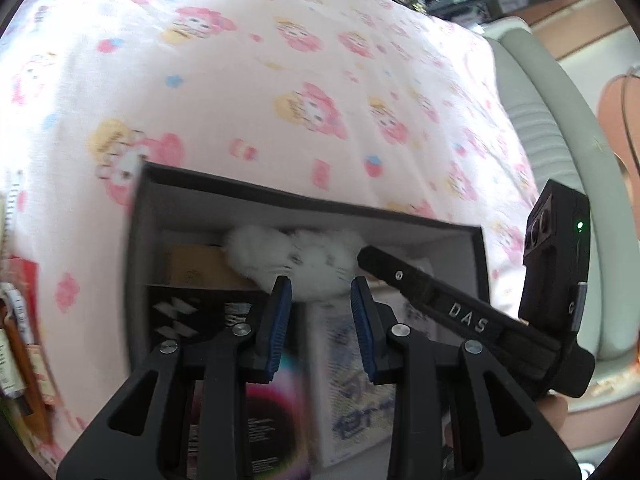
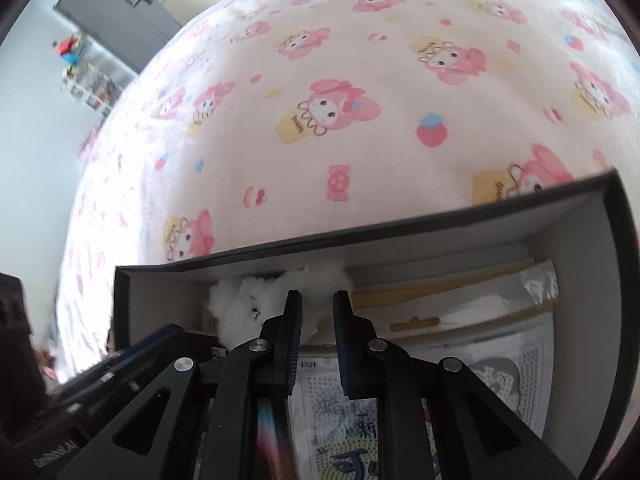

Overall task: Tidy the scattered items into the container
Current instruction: 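Push the plush down into the gap beside the Smart Devil box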

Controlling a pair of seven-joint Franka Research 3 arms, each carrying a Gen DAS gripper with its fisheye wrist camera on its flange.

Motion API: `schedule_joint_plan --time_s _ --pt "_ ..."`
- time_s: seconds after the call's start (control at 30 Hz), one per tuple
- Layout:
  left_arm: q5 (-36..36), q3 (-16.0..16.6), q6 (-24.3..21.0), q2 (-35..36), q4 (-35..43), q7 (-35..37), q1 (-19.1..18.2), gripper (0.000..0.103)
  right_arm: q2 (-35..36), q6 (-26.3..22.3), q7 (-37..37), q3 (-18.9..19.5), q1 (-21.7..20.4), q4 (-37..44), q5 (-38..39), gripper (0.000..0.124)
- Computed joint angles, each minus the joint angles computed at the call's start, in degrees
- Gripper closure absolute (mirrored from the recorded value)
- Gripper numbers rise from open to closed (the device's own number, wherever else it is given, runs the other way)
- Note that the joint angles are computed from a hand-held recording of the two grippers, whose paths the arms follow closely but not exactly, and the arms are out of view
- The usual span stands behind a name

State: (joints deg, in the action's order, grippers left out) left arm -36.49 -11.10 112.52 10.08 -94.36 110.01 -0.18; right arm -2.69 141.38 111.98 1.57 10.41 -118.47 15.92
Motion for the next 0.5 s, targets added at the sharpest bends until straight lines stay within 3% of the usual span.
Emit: schedule_joint_plan --time_s 0.17,0.33,0.43,0.5 --pt "2.23 -0.41 1.28 3.54 2.5 -3.32 -0.92 0.072 -5.1 1.95 1.39 0.02 -0.02 -4.39 0.28 0.111" --pt "5.17 -1.05 2.47 4.06 2.2 -6.62 -1.1 0.069 -5.8 1.07 0.98 0.21 -0.45 -5.02 0.19 0.111" --pt "5.88 -1.36 -1.06 5.67 4.08 -8.62 -0.82 0.065 -4.92 0.3 0.99 0.02 -0.47 -4.58 1.27 0.111" --pt "6.04 -1.7 -0.76 5.16 3.54 -7.21 -0.65 0.065 -4.79 -0.08 0.24 0.0 -0.3 -4.5 2.02 0.111"
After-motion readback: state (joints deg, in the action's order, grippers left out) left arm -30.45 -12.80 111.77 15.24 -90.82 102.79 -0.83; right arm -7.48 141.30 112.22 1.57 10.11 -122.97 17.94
